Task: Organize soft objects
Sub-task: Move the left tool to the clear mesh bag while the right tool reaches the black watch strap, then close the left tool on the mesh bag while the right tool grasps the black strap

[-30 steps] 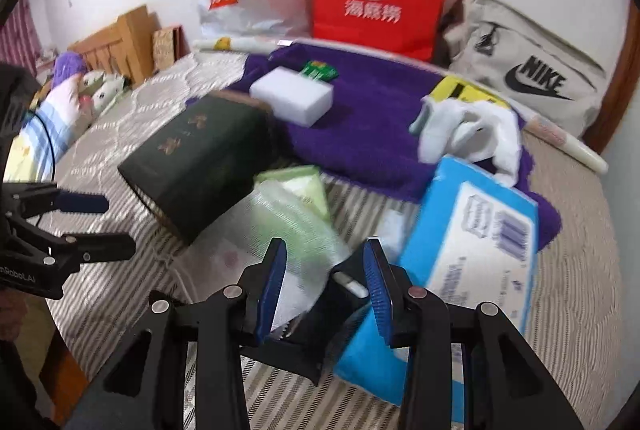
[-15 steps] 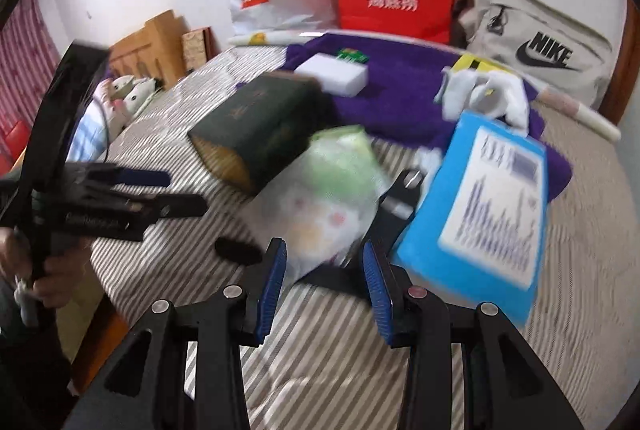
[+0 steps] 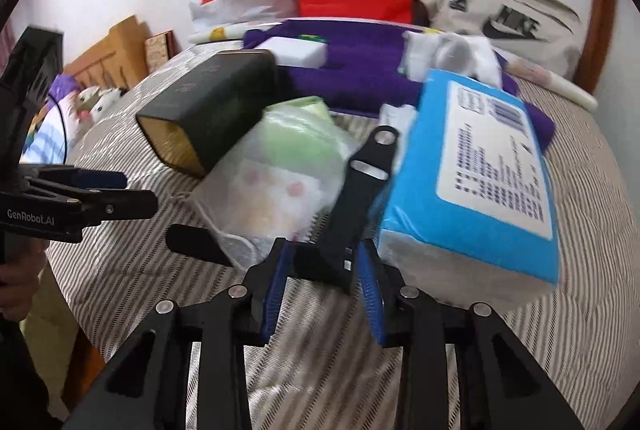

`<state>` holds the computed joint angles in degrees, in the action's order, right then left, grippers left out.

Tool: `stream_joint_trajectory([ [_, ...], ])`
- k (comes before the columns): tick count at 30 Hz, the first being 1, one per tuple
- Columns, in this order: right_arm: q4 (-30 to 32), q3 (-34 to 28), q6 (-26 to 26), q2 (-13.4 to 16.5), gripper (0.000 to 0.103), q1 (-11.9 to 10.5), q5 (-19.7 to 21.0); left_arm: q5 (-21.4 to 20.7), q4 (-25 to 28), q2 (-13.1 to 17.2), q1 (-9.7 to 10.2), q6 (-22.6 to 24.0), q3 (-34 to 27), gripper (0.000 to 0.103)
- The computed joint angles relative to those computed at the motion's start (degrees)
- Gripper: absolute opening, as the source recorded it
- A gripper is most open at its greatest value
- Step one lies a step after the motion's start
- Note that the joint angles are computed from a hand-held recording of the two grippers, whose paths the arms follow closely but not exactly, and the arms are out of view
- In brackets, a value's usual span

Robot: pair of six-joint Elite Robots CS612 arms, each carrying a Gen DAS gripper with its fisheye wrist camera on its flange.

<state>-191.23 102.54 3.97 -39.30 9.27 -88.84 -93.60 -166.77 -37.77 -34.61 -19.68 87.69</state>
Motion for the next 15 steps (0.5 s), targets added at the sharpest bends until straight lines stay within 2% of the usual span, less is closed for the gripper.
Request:
stream_joint_trajectory([
  [5, 0.0, 0.2, 2.0, -0.2, 0.032, -0.2, -1.7, -0.6, 0.2, 0.3, -0.01, 0.4, -0.3, 0.083],
  [10, -1.3, -1.3, 5.9, 1.2, 0.032, 0.7, -2.7, -0.7, 0.8, 0.5, -0.12, 0.6, -0.5, 0.083],
  [13, -2.2, -2.4, 7.0, 2.1, 0.032, 1.8, -6.8, -1.0, 0.9, 0.6, -0.04, 0.9, -0.7, 0.083],
  [15, -3.0, -2.9, 7.9, 2.6, 0.032, 2.0, -8.0, -1.1, 0.8, 0.7, 0.01, 1.1, -0.7, 0.083],
])
